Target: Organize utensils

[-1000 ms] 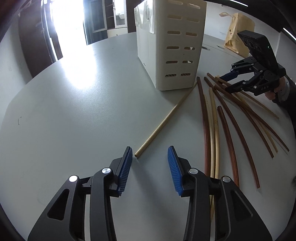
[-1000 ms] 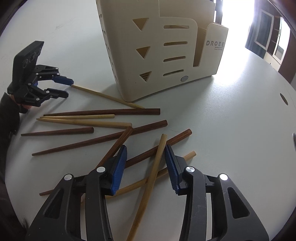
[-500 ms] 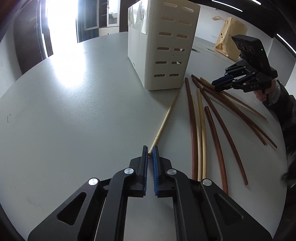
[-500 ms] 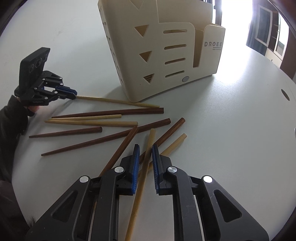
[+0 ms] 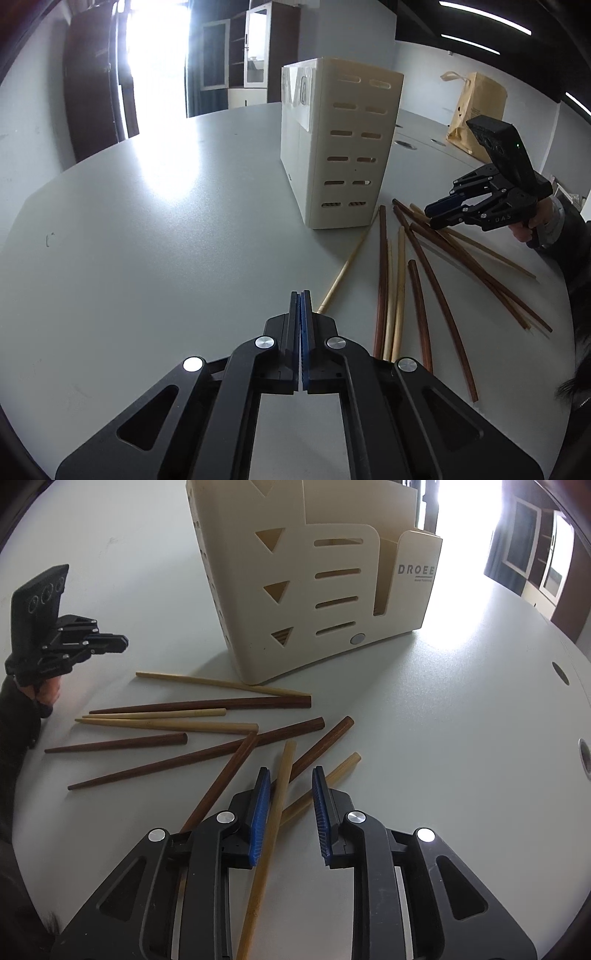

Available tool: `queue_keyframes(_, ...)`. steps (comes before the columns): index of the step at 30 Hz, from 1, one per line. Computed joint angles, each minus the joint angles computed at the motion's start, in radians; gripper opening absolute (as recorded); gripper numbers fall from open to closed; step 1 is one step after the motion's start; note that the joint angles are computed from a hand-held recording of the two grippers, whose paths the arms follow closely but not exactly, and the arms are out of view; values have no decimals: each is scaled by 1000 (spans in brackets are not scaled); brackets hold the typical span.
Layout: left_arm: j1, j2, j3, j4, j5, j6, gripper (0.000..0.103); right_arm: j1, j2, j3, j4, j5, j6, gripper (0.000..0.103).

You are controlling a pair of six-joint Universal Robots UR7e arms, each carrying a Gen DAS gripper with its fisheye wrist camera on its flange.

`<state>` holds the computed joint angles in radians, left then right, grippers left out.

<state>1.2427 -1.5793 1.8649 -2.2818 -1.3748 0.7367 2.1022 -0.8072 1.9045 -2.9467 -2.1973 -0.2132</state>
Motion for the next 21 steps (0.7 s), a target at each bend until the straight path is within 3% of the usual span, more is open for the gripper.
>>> queue_keyframes(5, -42, -14, 38, 36, 118, 54, 3, 9, 11, -2, -5, -8, -23, 24)
queue_keyframes(10, -42, 14, 41, 54, 141, 83, 17, 9, 11, -2, -4, -5, -27, 24)
queue_keyframes(14, -41, 43, 24, 59, 146, 84, 67, 10, 12, -3, -7, -7, -31, 24)
queue_keyframes(17, -35, 69, -9, 108, 123, 74, 75, 11, 12, -2, -7, -7, -33, 24)
queue_keyframes(19, -37, 75, -13, 111, 110, 79, 67, 10, 11, -2, -6, -4, -32, 24)
queue_keyframes(20, -37, 75, -13, 107, 99, 85, 45, 10, 11, -2, -6, -3, -31, 24)
queue_keyframes(21, -36, 77, -14, 104, 94, 86, 30, 10, 11, -3, -6, -4, -31, 24)
